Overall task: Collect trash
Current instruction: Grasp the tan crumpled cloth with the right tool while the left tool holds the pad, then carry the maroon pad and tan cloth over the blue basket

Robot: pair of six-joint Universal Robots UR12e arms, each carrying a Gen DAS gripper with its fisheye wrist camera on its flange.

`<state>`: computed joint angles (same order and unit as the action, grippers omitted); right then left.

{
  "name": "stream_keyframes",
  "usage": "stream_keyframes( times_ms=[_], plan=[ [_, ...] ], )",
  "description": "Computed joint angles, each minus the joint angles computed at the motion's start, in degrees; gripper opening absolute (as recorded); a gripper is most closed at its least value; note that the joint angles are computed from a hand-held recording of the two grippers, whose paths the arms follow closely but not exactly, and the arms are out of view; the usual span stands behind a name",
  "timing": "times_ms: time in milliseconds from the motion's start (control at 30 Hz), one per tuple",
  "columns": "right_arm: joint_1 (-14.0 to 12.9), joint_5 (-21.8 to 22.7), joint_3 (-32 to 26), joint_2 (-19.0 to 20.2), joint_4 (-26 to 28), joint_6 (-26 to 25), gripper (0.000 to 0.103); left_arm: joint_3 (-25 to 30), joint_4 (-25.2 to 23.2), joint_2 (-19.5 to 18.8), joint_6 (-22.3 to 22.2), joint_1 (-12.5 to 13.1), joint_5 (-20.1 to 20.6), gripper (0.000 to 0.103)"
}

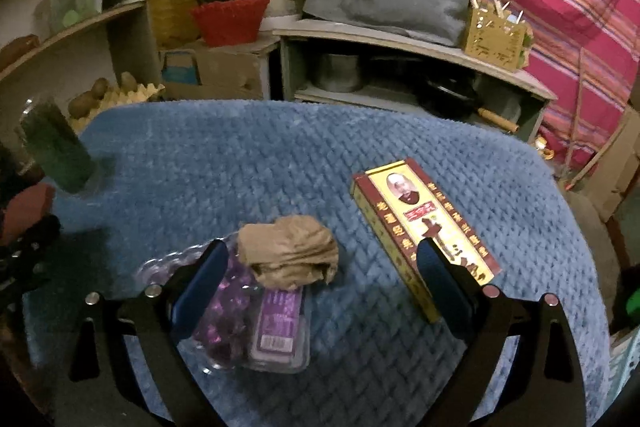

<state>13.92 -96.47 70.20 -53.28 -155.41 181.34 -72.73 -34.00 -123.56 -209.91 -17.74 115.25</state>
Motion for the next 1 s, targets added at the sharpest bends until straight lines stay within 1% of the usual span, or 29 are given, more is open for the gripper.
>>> stream_keyframes(
  times_ms=[100, 233, 300, 333, 367, 400, 433, 467, 600, 700, 800, 900, 1000],
  plan=[
    [0.11, -1.08, -0.78, 0.51, 0.5, 0.08, 0.093, -0.05, 0.38, -0.03, 0.12, -0.06, 0.1, 0.086],
    [-0.32, 0.89, -1.49, 0.76, 2.53, 0.64, 0.093, -0.32, 2.06, -0.02, 1.18, -0.23, 0.66, 0.086],
    [-0.4, 1.24, -1.65, 0.86, 2.94, 0.87, 0.091, -0.34, 2.72, -0.08, 1.66, -0.42, 1.15, 0.086],
    [-0.51, 2.0, -1.69, 0.91, 3.02, 0.8, 0.084, -0.32, 3.11, -0.12, 2.12, -0.55, 1.6, 0.086],
    [-0.62, 2.9, -1.77, 0.95, 3.33, 0.54, 0.072, -0.37, 3.44, -0.14, 2.46, -0.65, 1.97, 0.086],
    [-0.69, 3.59, -1.9, 1.0, 3.84, 0.28, 0.065, -0.34, 3.68, -0.18, 2.74, -0.75, 2.31, 0.086],
    [-0.82, 4.67, -2.05, 1.05, 4.36, -0.03, 0.055, -0.32, 3.99, -0.22, 3.03, -0.87, 2.74, 0.086],
    [-0.85, 5.08, -2.07, 1.09, 4.52, -0.19, 0.051, -0.39, 4.57, -0.22, 3.5, -1.0, 3.13, 0.086],
    [-0.87, 6.35, -1.48, 0.9, 3.19, -1.87, 0.049, -0.59, 5.76, -0.16, 4.63, -1.19, 3.31, 0.086],
    [-0.68, 5.52, -1.01, 0.69, 2.14, -3.08, 0.048, -0.47, 5.56, -0.18, 4.96, -1.31, 3.32, 0.086],
    [-0.98, 5.87, -0.36, 0.14, 1.52, -2.79, 0.048, -0.5, 4.1, 0.21, 4.04, -1.17, 1.75, 0.086],
    [-1.38, 6.37, 1.46, -1.22, 0.33, -2.12, 0.048, -0.52, 2.47, 0.66, 3.25, -1.19, 0.14, 0.086],
    [-1.89, 6.89, 4.34, -3.23, -1.89, -1.45, 0.048, -0.75, 2.64, 1.01, 4.02, -1.84, 1.27, 0.086]
  ],
)
